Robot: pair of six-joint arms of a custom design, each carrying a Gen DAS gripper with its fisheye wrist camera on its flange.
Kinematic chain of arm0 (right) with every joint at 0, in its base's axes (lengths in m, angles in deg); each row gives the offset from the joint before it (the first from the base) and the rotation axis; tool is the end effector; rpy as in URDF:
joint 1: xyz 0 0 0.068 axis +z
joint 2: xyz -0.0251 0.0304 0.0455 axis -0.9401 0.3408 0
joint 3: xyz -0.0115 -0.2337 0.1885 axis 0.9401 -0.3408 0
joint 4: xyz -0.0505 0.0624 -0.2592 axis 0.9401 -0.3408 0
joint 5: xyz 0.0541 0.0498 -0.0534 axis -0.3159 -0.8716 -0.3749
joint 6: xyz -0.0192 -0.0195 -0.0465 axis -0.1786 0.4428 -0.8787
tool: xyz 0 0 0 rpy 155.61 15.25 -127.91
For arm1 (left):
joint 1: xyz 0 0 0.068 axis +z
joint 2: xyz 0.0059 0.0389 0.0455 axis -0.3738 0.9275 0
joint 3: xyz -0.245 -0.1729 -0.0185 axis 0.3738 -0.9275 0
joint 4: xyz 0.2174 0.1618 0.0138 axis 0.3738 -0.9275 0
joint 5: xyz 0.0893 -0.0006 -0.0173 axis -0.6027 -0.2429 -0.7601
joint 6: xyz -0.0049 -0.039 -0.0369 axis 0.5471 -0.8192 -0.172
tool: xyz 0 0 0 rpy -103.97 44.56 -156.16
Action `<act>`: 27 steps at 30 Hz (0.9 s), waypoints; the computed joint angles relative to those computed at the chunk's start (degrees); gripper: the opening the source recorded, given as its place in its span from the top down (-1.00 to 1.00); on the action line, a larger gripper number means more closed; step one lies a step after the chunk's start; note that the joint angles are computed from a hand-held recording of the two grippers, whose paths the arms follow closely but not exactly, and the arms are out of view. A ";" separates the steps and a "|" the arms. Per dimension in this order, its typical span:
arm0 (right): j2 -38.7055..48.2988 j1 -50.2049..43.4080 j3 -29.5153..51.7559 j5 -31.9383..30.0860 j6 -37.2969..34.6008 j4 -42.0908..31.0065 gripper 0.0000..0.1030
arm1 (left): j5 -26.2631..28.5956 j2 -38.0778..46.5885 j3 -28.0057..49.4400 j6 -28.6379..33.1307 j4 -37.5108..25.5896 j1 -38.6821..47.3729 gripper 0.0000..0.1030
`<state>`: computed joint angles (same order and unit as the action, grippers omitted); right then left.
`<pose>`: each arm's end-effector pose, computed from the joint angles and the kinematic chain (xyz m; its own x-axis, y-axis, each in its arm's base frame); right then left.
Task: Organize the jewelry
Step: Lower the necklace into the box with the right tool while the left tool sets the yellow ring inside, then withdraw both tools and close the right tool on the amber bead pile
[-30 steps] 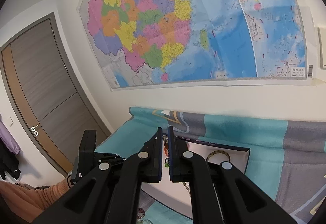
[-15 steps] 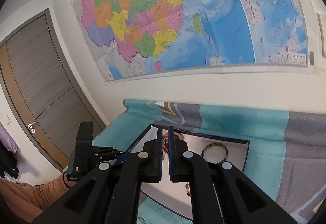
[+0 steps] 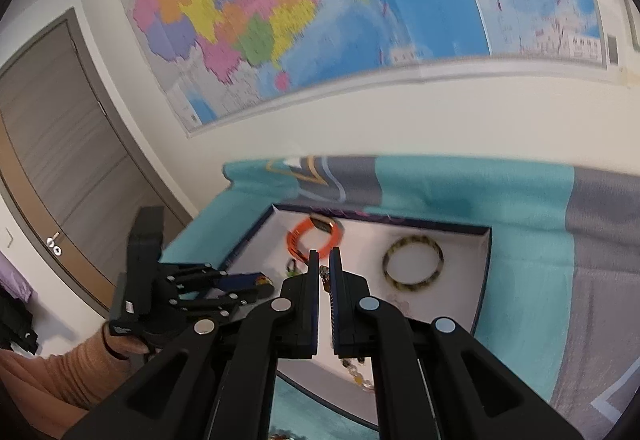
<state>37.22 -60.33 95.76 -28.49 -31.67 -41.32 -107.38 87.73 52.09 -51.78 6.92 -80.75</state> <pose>0.2526 0.0699 0.2229 -0.6107 -0.2644 -0.7464 -0.7326 0.5465 0.4058 0.1449 -0.2021 0.1657 -0.7842 -0.0648 -0.6171 -0.0665 0.9976 -0.0202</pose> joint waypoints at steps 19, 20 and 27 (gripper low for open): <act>0.42 -3.38 -5.22 3.35 -2.38 1.63 0.48 | -7.51 -2.23 1.44 -7.68 -8.20 -6.19 -0.07; -2.16 -4.70 -6.50 2.11 -4.66 -0.33 0.46 | -8.61 -2.92 1.66 -9.24 -9.84 -7.83 -0.07; -14.65 -9.07 -13.57 0.15 -20.69 -16.12 0.40 | -13.85 -2.07 4.48 -20.64 -18.90 -21.11 -0.07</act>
